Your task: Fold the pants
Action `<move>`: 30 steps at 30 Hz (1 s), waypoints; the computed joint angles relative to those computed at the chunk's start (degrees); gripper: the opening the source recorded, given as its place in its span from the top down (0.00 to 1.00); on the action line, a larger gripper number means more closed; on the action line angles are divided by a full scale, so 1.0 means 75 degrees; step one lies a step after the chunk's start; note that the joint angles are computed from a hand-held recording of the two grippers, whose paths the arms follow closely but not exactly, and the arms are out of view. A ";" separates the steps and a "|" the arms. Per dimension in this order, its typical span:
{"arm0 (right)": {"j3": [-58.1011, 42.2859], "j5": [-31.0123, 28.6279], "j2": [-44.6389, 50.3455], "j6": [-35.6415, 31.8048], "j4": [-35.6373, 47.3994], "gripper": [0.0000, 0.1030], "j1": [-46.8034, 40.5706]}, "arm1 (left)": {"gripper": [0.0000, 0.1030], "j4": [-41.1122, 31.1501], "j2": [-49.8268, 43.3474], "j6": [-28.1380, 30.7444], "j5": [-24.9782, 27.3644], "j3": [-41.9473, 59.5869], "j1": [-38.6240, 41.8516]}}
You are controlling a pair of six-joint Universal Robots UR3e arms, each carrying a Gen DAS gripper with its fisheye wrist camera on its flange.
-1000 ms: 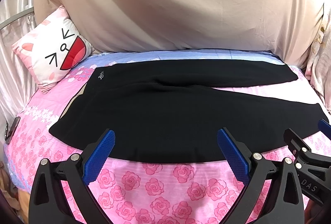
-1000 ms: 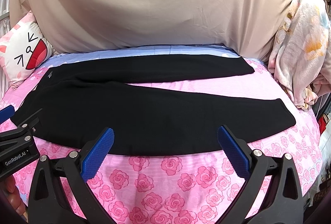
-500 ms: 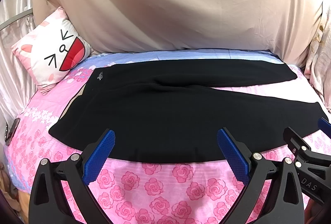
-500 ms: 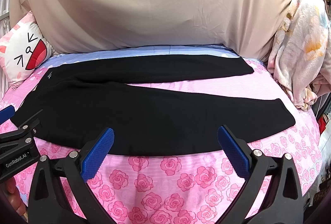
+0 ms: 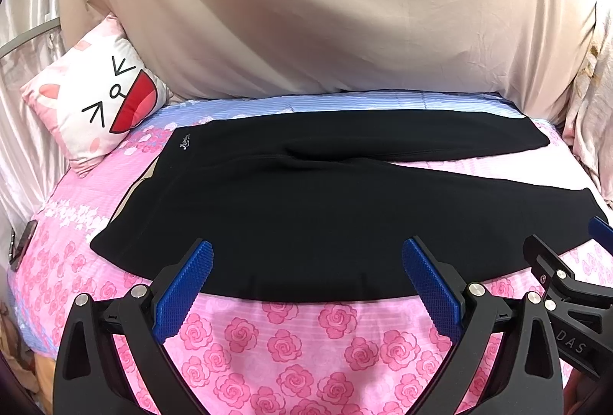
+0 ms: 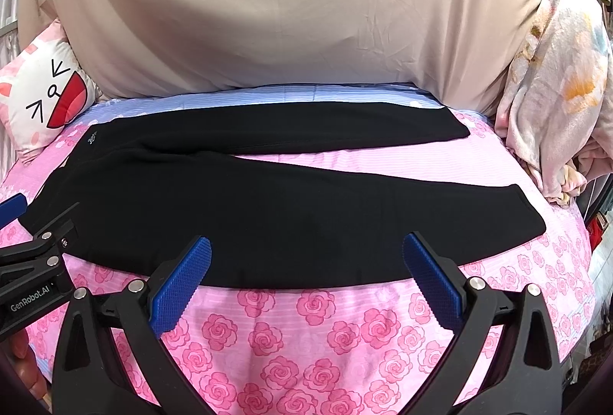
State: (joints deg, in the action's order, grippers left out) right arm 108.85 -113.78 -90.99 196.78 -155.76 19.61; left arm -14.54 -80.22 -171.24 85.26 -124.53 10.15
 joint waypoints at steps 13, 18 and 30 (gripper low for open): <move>0.0011 -0.0009 0.0013 0.0000 -0.0031 0.05 0.0011 | 0.05 0.0041 -0.0009 -0.0003 0.0037 -0.0022 -0.0026; 0.0006 0.0012 0.0007 -0.0002 -0.0020 0.05 -0.0007 | 0.05 0.0040 -0.0011 0.0000 0.0032 -0.0017 -0.0026; 0.0031 0.0006 -0.0013 0.0008 -0.0043 0.05 -0.0002 | 0.05 0.0047 -0.0033 0.0028 0.0044 -0.0002 -0.0045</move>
State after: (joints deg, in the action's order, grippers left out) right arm 109.08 -113.73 -91.09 196.84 -156.09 19.60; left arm -14.19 -80.47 -171.03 85.58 -124.55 9.81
